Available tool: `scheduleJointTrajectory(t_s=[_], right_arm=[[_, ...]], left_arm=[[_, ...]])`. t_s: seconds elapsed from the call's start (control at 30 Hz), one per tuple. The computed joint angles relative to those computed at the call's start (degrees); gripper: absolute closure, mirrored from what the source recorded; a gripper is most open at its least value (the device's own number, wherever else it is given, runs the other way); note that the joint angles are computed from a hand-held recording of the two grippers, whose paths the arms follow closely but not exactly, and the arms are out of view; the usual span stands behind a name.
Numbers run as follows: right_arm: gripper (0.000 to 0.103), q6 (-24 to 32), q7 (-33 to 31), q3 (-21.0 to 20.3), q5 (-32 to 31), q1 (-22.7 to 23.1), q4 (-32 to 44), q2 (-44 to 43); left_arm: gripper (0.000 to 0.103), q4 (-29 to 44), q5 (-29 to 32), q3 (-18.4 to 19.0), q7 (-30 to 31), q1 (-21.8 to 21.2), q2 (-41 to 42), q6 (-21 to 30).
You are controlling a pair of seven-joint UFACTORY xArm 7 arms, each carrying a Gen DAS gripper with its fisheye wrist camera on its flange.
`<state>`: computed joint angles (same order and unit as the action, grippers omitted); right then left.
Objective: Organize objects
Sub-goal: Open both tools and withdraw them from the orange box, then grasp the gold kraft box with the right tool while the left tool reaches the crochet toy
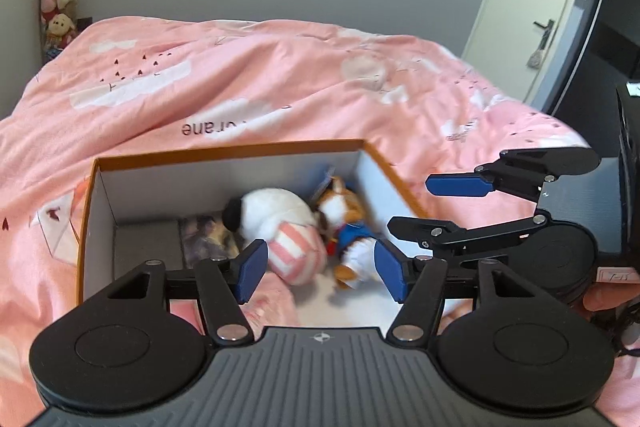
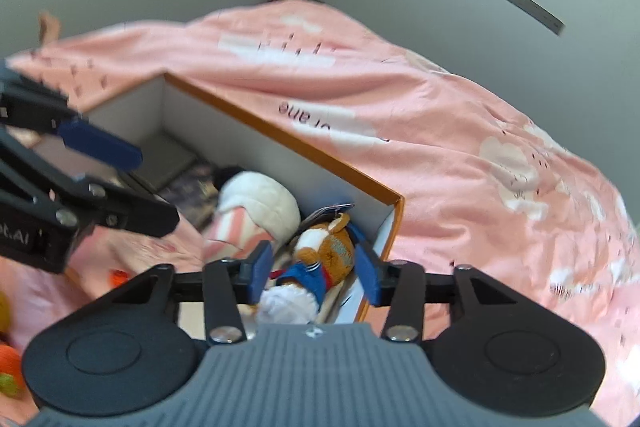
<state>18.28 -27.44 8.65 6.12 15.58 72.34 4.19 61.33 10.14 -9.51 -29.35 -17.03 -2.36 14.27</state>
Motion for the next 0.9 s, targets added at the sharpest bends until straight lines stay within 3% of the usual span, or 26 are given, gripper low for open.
scheduleJointTrajectory(t_s=[0.13, 0.2, 0.33, 0.5, 0.67, 0.9], right_arm=[[0.047, -1.4, -1.3, -0.1, 7.9, 0.4, -7.0, -7.6], [0.043, -2.7, 0.2, -0.6, 8.6, 1.0, -11.2, -11.5], [0.037, -2.2, 4.8, -1.2, 6.7, 1.2, -18.1, -18.3], [0.037, 4.5, 13.3, -2.0, 3.8, 0.3, -23.2, -24.1], [0.037, 9.4, 20.0, -2.0, 1.0, -1.4, -26.5, -27.8], [0.034, 16.4, 22.4, -3.7, 1.7, -0.9, -28.3, -31.0]], left_arm=[[0.031, -4.0, -11.9, 0.6, 6.6, -2.5, -4.3, 0.2], [0.031, -5.5, -15.3, 0.6, 8.4, -3.4, -5.7, 0.9], [0.031, -8.0, -16.2, -0.3, 8.6, -3.7, -7.8, 2.6], [0.032, -10.6, -23.5, 1.1, 12.5, -6.6, -9.7, 4.2], [0.032, -12.4, -24.2, 0.4, 12.0, -6.7, -11.3, 6.8], [0.032, -16.1, -26.6, 0.4, 11.2, -7.6, -14.0, 9.4]])
